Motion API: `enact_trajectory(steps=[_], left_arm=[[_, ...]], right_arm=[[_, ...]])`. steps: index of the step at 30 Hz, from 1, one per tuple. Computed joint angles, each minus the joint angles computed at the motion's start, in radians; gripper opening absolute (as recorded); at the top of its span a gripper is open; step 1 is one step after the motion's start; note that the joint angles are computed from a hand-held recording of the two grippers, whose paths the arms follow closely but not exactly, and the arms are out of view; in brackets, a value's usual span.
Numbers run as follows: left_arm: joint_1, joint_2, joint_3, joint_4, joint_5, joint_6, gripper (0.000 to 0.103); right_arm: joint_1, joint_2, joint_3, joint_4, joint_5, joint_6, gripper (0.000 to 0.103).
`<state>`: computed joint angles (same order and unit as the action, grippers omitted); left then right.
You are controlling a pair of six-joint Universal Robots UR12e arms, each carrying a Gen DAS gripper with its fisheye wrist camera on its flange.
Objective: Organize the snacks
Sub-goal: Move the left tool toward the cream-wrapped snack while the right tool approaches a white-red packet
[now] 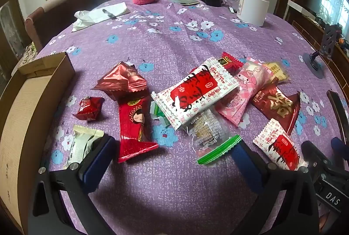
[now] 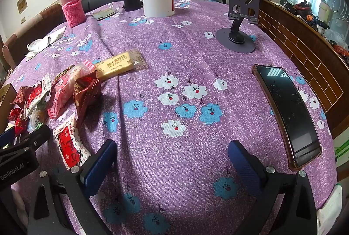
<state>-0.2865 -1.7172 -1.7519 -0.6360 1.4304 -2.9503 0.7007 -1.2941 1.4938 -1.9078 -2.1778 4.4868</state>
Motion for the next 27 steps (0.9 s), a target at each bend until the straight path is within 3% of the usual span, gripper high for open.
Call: enact_trajectory(steps=[6, 9, 13, 16, 18, 20, 21, 22, 24, 27], left_arm=[[0.008, 0.026, -0.002, -0.074, -0.019, 0.075, 0.103], [0.024, 0.048, -0.002, -0.153, -0.055, 0.141, 0.103], [0.081, 0.103, -0.031, -0.215, -0.191, 0.18, 0.091], [0.124, 0.151, -0.073, -0.154, -0.262, 0.184, 0.09], [0.171, 0.194, -0.117, -0.051, -0.331, 0.176, 0.09], [0.198, 0.212, -0.132, 0.021, -0.332, 0.174, 0.09], [0.207, 0.216, -0.129, 0.018, -0.321, 0.179, 0.09], [0.217, 0.218, -0.123, -0.003, -0.313, 0.187, 0.09], [0.256, 0.215, -0.101, -0.082, -0.368, 0.206, 0.09], [0.296, 0.208, -0.1, -0.088, -0.41, 0.17, 0.09]], right_arm=[[0.0, 0.0, 0.0, 0.0, -0.001, 0.0, 0.102], [-0.001, -0.002, 0.002, -0.005, 0.005, -0.01, 0.102], [-0.01, -0.006, -0.005, 0.009, 0.059, -0.021, 0.102], [-0.004, -0.007, -0.006, 0.018, 0.059, -0.018, 0.102], [0.0, -0.006, -0.007, 0.021, 0.06, -0.016, 0.102], [0.001, -0.009, -0.008, 0.025, 0.07, -0.016, 0.102], [0.001, -0.01, -0.014, 0.042, 0.081, -0.01, 0.102], [0.01, -0.013, -0.023, 0.06, 0.058, -0.002, 0.098], [0.037, -0.016, -0.036, 0.063, -0.038, 0.01, 0.097], [0.084, -0.011, -0.057, -0.013, -0.196, -0.039, 0.097]])
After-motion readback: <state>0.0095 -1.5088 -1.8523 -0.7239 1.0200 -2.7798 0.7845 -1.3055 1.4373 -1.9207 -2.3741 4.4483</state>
